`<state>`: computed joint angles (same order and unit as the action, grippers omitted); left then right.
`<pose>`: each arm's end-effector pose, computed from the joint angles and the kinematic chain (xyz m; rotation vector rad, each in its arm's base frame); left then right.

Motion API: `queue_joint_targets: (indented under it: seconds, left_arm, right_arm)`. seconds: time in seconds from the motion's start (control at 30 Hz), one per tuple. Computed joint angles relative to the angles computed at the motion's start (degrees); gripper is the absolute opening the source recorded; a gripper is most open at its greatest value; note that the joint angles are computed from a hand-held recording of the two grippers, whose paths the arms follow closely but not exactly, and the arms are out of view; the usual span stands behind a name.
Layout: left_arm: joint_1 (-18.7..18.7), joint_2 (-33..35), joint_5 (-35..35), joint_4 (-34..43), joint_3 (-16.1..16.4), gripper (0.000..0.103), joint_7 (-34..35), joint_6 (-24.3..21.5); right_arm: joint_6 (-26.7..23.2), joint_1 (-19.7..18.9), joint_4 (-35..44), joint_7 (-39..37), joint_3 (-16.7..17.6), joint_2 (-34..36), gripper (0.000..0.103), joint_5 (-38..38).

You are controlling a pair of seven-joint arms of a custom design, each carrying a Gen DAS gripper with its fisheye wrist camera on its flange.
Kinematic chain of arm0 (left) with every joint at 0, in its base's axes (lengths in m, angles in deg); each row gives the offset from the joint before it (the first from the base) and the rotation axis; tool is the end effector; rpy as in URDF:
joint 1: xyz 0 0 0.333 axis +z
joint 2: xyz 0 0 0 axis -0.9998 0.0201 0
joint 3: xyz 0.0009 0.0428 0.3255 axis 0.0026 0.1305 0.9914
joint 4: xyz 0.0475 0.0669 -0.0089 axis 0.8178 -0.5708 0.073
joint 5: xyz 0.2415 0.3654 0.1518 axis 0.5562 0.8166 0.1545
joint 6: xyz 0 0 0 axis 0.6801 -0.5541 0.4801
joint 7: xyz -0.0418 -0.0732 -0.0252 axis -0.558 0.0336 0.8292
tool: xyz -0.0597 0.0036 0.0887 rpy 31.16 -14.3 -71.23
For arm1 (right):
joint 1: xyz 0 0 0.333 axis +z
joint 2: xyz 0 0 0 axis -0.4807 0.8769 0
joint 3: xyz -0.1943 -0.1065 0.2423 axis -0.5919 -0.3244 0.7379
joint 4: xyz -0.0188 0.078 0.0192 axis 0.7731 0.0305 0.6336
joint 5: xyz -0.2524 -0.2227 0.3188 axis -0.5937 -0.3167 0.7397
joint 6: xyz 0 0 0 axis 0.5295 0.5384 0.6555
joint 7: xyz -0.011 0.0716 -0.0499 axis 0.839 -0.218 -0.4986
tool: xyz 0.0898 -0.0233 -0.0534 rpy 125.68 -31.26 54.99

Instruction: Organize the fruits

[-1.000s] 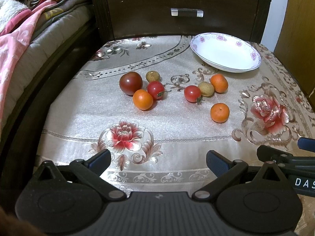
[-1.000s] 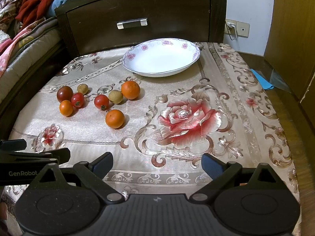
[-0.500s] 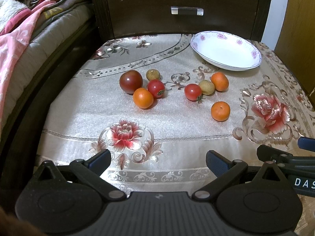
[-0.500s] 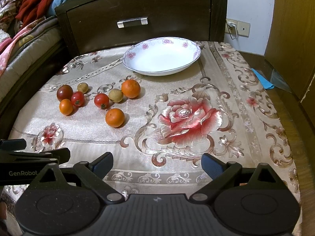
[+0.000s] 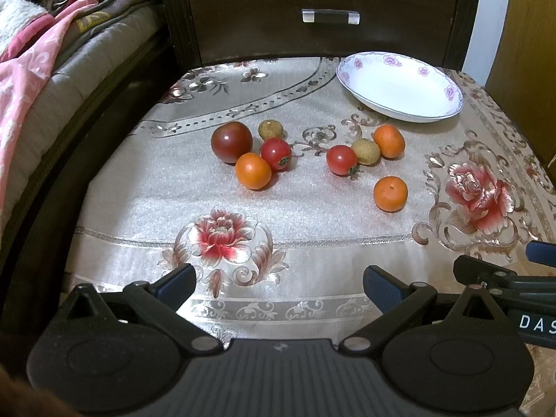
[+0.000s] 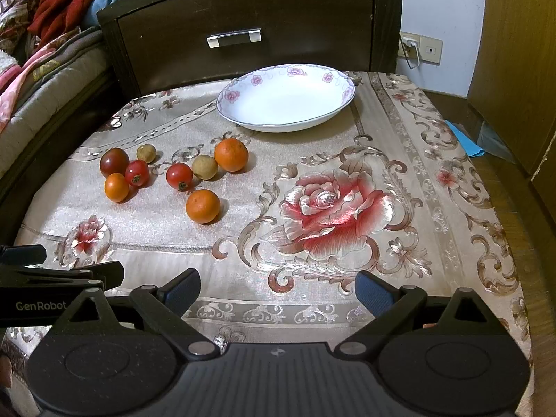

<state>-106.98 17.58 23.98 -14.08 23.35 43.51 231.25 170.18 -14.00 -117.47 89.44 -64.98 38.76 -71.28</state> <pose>0.7101 -0.3631 0.4555 -1.2315 2.4301 -0.7959 0.5978 0.2012 0.4845 -1.2400 2.3925 -0.7608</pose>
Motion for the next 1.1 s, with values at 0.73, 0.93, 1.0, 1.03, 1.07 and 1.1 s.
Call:
queue_joint_targets:
  seconds: [0.73, 0.93, 1.0, 1.03, 1.07, 1.1]
  left_arm:
    - [-0.19, 2.34, 1.14, 4.15, 0.79, 0.103, -3.14, -1.80]
    - [-1.07, 3.65, 3.96, 5.05, 2.14, 0.103, -2.24, 0.63]
    - [-1.11, 4.38, 4.42, 5.83, 2.20, 0.103, -1.88, 1.28]
    - [-1.11, 4.84, 4.49, 6.43, 2.20, 0.103, -1.70, 1.35]
    - [-1.24, 5.41, 4.66, 7.21, 2.34, 0.103, -1.72, 1.29]
    - [-1.43, 5.82, 4.97, 7.78, 2.59, 0.103, -1.85, 1.23]
  right_arm:
    - [6.38, -0.83, 1.68, -7.16, -1.20, 2.18, 0.083, 1.27]
    - [13.18, -1.85, 4.09, -17.62, -2.55, 5.51, 0.063, 7.53]
    - [14.91, -2.20, 4.85, -21.22, -2.88, 6.75, 0.062, 10.00]
    - [15.66, -2.33, 5.16, -23.05, -2.97, 7.27, 0.057, 11.21]
    - [16.30, -2.49, 5.57, -25.22, -3.04, 7.89, 0.053, 12.74]
    - [16.59, -2.64, 6.13, -27.41, -3.06, 8.56, 0.048, 14.32]
